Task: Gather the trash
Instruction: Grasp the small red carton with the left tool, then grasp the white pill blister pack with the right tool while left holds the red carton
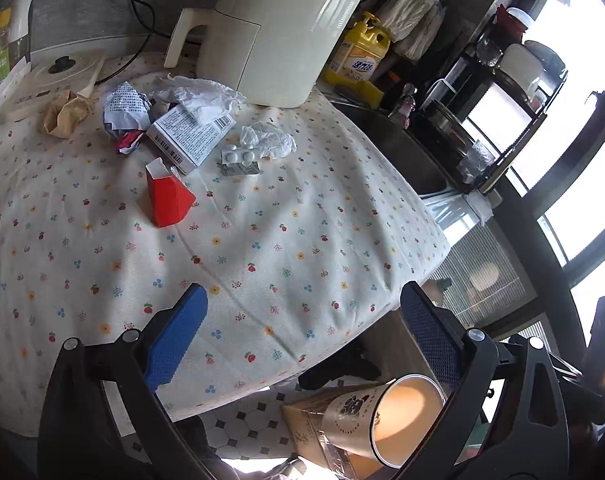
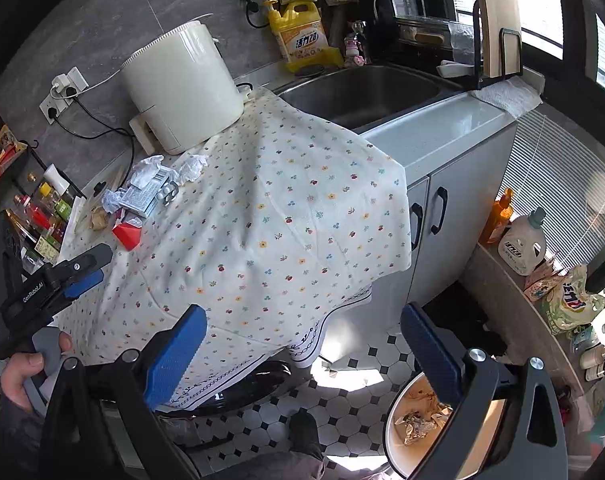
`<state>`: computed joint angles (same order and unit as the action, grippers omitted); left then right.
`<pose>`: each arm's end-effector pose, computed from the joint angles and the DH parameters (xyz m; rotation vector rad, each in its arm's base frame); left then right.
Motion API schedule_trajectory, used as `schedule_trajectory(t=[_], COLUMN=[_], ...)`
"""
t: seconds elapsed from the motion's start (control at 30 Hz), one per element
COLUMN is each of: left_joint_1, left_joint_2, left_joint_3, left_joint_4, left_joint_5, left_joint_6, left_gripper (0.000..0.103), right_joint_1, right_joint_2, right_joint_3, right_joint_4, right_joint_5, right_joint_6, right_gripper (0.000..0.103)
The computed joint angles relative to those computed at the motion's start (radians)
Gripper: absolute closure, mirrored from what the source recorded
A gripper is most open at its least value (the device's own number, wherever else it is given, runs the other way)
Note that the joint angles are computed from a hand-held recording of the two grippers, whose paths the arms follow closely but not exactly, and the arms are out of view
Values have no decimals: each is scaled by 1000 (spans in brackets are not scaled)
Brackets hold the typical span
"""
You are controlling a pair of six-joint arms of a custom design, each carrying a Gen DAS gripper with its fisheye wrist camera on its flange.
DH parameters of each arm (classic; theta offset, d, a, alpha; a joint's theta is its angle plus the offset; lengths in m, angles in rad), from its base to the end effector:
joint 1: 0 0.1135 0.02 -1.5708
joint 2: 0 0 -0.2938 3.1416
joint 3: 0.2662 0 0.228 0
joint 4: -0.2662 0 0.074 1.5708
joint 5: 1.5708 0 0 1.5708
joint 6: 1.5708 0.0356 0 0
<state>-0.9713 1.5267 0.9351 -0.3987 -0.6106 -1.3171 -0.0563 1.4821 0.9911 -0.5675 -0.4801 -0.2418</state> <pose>0.1746 -0.2194 0.2479 -0.6193 2.2662 -0.3310 0.2685 0.0013 0.2633 -0.3946 2.4967 0.5125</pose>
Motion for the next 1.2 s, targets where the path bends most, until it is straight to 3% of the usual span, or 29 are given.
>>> schedule_trajectory(t=[0.27,0.57,0.8,0.87,0.93,1.2], left_joint_1=[172,449,552,562,576,561], left_joint_2=[-131,-159,-73,-47,-34,-142], left_joint_3=[-167,-276,-279,-272,-278,-325], left_joint_4=[129,277,351,354,360,328], left_joint_5=[102,338,441,454,483,426], left_joint_6=[156,399,471,470,465,435], left_gripper=[11,18,33,45,77,77], right_joint_1=[205,401,484,483,483,541], right_joint_2=[3,39,22,33,50,208], right_joint_3=[-17,-29,-6,8,26,174], right_joint_4=[120,228,184,172,166,158], right_joint_5=[125,277,375,381,379,350], right_joint_6=[213,441,483,487,495,454], right_gripper=[8,8,8,8,8,8])
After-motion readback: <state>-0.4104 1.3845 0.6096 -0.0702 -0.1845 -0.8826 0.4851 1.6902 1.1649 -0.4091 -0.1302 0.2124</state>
